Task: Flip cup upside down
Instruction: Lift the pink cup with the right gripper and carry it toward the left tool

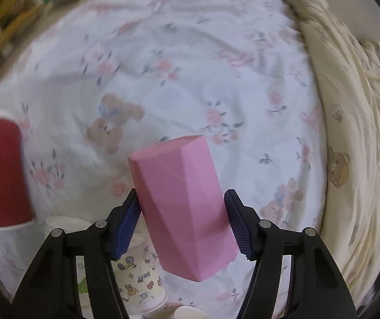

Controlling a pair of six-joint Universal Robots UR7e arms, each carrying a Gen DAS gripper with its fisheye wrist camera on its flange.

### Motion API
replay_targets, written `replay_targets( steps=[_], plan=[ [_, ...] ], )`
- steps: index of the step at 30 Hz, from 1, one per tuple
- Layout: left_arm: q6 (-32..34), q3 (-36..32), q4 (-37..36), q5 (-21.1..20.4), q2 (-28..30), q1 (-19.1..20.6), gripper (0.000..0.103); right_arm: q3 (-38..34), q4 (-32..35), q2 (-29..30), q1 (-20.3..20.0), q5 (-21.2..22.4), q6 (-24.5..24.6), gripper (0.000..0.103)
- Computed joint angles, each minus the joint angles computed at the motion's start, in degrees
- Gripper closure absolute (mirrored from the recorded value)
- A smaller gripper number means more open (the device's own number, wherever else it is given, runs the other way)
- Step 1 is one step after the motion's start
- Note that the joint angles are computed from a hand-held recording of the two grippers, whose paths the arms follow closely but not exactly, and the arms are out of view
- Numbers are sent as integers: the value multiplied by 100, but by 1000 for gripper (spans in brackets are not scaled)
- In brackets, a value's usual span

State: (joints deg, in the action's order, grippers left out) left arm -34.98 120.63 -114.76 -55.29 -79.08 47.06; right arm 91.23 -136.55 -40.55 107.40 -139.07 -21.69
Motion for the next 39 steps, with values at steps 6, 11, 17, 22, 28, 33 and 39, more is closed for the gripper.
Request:
replay_targets(
  steps=[6,11,17,22,28,33,39],
  plan=[
    [1,22,-1,100,-63,-10,0,315,-424,-499,93,107,372,38],
    [16,131,-113,134,-216,-107,0,834,-378,-1190,273,193,1000,38],
    [-214,383,-101,284,-569,-261,0,1720,-286,-2143,644,711,1925,38],
    [-462,620,54,285,-1015,-433,0,2589,-399,-2832,756,1698,3012,38],
    [-744,983,440,336,-1591,-781,0,3609,-970,-2972,641,2773,3968,37],
    [-1027,1264,888,392,-1947,-1046,0,4376,-2042,-2661,375,3528,4470,37],
    [-1197,1397,863,330,-2069,-1122,0,4711,-3024,-2053,94,3555,4752,37]
  ],
)
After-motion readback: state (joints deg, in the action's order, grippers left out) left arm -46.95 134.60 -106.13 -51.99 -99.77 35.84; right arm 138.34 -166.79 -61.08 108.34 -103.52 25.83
